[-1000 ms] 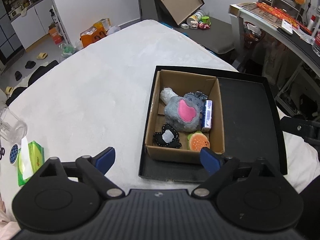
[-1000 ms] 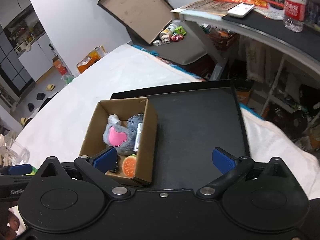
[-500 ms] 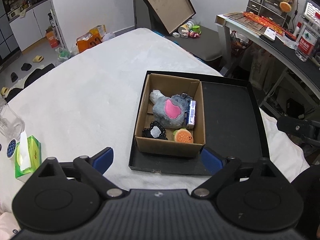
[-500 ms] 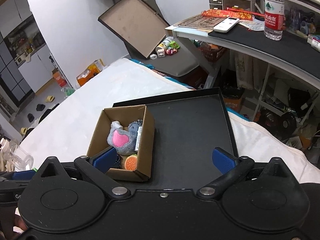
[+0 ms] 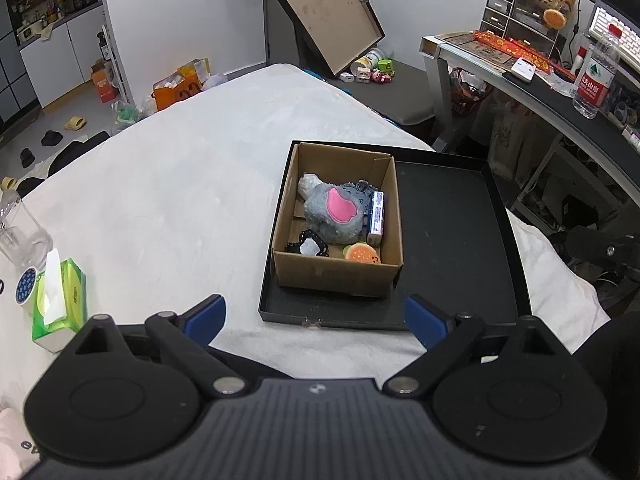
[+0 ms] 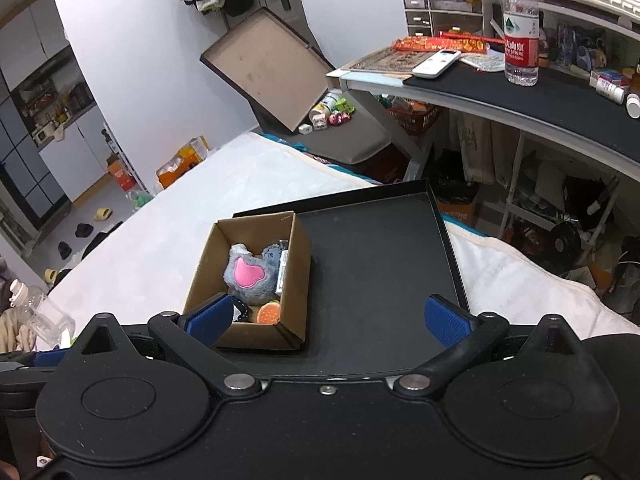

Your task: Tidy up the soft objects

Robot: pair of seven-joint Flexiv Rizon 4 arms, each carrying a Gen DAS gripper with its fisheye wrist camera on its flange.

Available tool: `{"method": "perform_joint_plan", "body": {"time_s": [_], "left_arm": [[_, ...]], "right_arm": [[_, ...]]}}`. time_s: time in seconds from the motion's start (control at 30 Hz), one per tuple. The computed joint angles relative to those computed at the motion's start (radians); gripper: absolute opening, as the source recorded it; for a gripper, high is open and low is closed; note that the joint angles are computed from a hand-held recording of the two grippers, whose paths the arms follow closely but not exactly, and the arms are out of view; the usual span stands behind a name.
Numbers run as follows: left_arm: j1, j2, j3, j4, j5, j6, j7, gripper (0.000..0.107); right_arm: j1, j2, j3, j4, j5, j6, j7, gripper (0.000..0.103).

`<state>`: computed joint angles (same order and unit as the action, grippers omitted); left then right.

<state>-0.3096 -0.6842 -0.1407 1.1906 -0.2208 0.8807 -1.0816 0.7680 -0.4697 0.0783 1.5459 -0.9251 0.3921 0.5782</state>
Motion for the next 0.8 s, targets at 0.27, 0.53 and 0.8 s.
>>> {"method": "perform_joint_plan", "body": {"time_s": [0.27,0.53,0.8], "left_arm": [[0.032,0.058,-0.033,0.106,-0.041,0.06,0.072,0.096],[0.062,0.115,-0.052,0.213,-0.096,0.12,0.135,0.096],[0.095,0.167,-0.07,0.297,-0.158,0.166,0.198,0.096]], "right_arm": [[0.041,-0.003,0.006,-0.025,-0.008,-0.073,0.016,0.103],[0.073,-0.016,0.01,-0.053,-0.011,-0.134,0.034,0.103],[0.109,-0.035,0.008,-0.097,-0.021,-0.177,0.026,0.103]]}}
